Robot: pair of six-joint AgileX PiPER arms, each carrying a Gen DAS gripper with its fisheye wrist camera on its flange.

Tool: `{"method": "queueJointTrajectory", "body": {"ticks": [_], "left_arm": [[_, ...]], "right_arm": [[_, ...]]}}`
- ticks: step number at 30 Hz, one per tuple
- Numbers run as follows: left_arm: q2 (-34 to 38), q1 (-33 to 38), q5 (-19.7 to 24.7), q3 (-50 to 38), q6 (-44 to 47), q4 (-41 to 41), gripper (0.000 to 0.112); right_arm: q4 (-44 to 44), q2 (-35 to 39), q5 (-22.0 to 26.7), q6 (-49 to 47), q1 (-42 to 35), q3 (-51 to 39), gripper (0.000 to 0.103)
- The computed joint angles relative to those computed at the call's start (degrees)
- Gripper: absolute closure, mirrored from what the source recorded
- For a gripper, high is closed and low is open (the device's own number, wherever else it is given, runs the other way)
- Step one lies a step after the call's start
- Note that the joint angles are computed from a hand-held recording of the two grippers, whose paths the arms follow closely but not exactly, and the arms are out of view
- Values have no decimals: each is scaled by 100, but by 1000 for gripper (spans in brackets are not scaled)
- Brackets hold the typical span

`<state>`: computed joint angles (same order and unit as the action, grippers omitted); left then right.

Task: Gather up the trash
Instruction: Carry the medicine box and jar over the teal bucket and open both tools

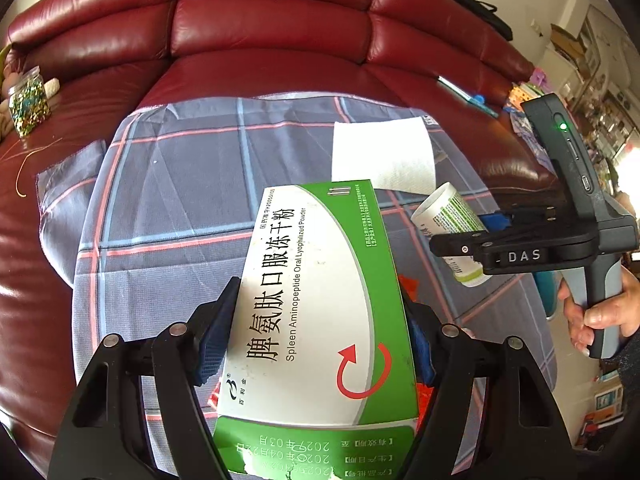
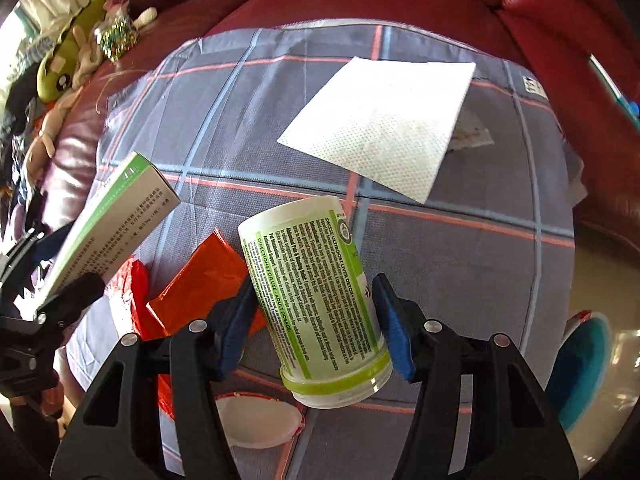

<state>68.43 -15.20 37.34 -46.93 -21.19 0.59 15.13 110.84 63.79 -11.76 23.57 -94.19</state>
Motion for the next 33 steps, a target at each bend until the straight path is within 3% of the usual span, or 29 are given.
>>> {"method": "queueJointTrajectory", "body": {"ticks": [6, 15, 22, 33], "left_arm": [[442, -1001, 64, -662, -780, 482, 40], [1801, -2634, 237, -2265, -1564, 1084, 40], [3192, -3402, 694, -3945, -1497, 1133, 40], [5378, -3832, 1947, -6935, -823, 756, 40]], "right_arm": [[754, -768, 41, -470, -1064, 586, 48], [1152, -1422, 386, -1589, -3541, 1224, 48], [1095, -1088, 449, -2346, -5204, 1304, 48], [1104, 86, 326, -2577, -5826, 735, 45]]}}
